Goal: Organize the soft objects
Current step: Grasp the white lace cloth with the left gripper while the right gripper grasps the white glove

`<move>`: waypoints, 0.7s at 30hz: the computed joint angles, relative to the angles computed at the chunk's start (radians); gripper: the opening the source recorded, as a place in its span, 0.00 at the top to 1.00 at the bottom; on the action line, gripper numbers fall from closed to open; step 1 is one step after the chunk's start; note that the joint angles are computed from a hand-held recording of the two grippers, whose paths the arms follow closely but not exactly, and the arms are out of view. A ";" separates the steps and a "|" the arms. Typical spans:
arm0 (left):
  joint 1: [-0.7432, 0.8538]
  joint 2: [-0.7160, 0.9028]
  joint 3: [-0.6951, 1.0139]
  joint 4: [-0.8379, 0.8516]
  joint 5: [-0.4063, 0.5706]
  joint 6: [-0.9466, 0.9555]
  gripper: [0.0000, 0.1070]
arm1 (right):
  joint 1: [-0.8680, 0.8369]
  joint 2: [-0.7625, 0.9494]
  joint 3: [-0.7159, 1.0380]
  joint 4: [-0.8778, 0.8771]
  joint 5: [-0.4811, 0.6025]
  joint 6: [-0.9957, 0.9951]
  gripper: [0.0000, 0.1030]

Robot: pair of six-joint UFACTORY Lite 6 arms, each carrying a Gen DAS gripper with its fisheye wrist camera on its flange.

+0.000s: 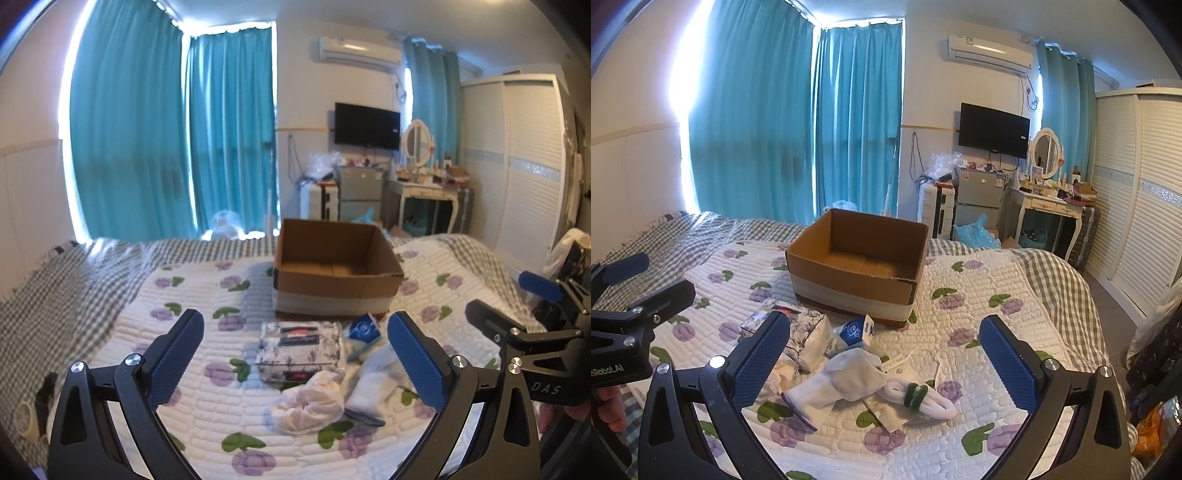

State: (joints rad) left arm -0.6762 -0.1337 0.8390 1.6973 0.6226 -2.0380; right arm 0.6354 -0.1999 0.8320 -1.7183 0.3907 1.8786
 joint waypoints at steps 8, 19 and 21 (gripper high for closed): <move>0.092 0.098 0.023 0.021 -0.103 -0.013 0.07 | -0.027 0.079 0.064 0.076 -0.052 -0.094 0.00; 0.211 0.572 0.258 -0.044 -0.307 0.027 0.39 | -0.132 0.386 0.196 -0.059 -0.207 -0.063 0.00; 0.237 0.622 0.300 -0.107 -0.365 0.083 0.40 | -0.142 0.425 0.230 -0.036 -0.227 -0.093 0.02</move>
State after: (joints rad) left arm -0.4393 0.4880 1.1388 1.5899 0.2580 -1.9555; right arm 0.4933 0.2254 1.0617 -1.7543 0.1636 1.7854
